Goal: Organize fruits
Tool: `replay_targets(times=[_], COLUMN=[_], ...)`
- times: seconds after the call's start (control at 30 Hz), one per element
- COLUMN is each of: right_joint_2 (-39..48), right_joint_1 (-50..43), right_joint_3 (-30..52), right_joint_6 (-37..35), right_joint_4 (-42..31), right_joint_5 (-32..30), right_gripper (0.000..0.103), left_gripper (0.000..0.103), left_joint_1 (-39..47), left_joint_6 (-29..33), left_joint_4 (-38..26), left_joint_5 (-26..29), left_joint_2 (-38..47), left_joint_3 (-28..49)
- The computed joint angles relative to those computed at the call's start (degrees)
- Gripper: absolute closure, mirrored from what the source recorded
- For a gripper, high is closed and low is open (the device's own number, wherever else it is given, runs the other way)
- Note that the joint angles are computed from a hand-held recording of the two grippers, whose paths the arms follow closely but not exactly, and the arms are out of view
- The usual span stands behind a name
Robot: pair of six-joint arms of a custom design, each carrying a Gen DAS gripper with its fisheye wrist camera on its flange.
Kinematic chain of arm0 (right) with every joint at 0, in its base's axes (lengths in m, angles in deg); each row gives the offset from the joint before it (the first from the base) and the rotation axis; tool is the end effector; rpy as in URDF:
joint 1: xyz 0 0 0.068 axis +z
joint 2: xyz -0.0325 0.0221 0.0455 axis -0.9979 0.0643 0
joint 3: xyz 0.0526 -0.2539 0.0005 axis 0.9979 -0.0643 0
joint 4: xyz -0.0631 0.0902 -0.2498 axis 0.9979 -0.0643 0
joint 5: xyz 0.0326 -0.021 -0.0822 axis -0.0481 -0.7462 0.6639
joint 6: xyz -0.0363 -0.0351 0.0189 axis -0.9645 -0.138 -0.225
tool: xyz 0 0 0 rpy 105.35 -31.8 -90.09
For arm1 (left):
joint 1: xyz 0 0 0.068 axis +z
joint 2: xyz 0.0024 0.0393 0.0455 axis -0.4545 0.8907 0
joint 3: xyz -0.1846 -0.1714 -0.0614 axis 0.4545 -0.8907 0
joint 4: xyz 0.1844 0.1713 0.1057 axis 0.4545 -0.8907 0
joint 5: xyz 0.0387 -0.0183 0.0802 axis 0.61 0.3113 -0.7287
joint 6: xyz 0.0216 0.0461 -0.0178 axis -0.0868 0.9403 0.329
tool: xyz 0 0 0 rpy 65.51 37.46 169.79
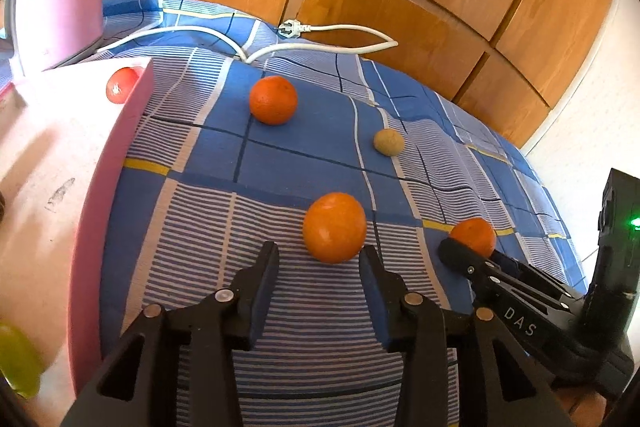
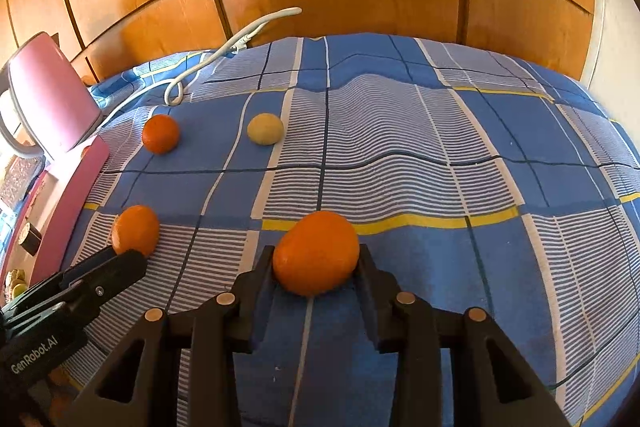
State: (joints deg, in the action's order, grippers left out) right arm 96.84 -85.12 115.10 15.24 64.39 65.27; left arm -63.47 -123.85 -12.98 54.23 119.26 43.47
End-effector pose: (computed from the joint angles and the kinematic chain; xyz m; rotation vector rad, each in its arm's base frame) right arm 0.2817 0.0103 0.0689 0.0239 2.4260 0.2021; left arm 0.2628 -0.1885 0.0682 -0.0189 2.4048 -0.4488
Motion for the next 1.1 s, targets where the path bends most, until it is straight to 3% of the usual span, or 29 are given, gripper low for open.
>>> replay_targets(times=[0.07, 0.13, 0.17, 0.23, 0.47, 0.57, 0.6, 0.63, 0.7, 0.8, 1.1], right_joint_2=[-0.03, -0.04, -0.04, -0.05, 0.13, 0.23, 0.26, 0.27, 0.27, 0.28, 0.15], right_joint_1=[-0.19, -0.46, -0.51, -0.65, -0.95, -1.12, -1.10, -1.18, -1.18, -1.18, -0.45], right_joint_3=[-0.08, -0.16, -0.18, -0.24, -0.20, -0.24, -0.23, -0.25, -0.25, -0.30, -0.39], right_joint_6=[0.00, -0.02, 0.00, -0.04, -0.01, 0.04, 0.05, -0.03, -0.03, 0.04, -0.14], right_joint_4=[0.12, 0.29, 0.34, 0.45, 0.78, 0.98, 1.01, 1.02, 1.02, 1.16, 1.17], right_joint_5=[-0.35, -0.93, -1.02, -1.20, -1.76, -2.10, -2.09, -2.16, -2.16, -2.26, -0.79], right_gripper=[0.064, 0.063, 0.063, 0.063, 0.063, 0.063, 0.063, 0.063, 0.063, 0.063, 0.064], left_gripper=[0.054, 0.034, 0.030, 0.028, 0.028, 0.031, 0.039, 0.055, 0.070, 0.071, 0.071], left_joint_1=[-0.73, -1.98, -2.68, -3.70, -2.82, -2.17, -2.18, -2.27, -1.27, -0.66, -5.94], left_joint_6=[0.28, 0.25, -0.16, -0.54, 3.35, 4.68, 5.67, 6.15, 6.30, 5.01, -0.72], left_joint_4=[-2.20, -5.31, -6.84, -8.38, -14.03, -16.28, -17.47, -18.74, -21.17, -18.34, -11.57], left_joint_5=[-0.93, -2.66, -4.21, -7.13, -6.45, -5.38, -6.01, -6.80, -5.17, -4.10, -12.42], left_joint_2=[-0.37, -0.96, -1.43, -2.67, -1.66, 0.75, 2.22, 3.48, 6.28, 5.46, -0.77], left_joint_3=[0.93, 2.15, 2.65, 2.98, 9.17, 12.60, 14.40, 15.84, 18.58, 16.35, 4.68])
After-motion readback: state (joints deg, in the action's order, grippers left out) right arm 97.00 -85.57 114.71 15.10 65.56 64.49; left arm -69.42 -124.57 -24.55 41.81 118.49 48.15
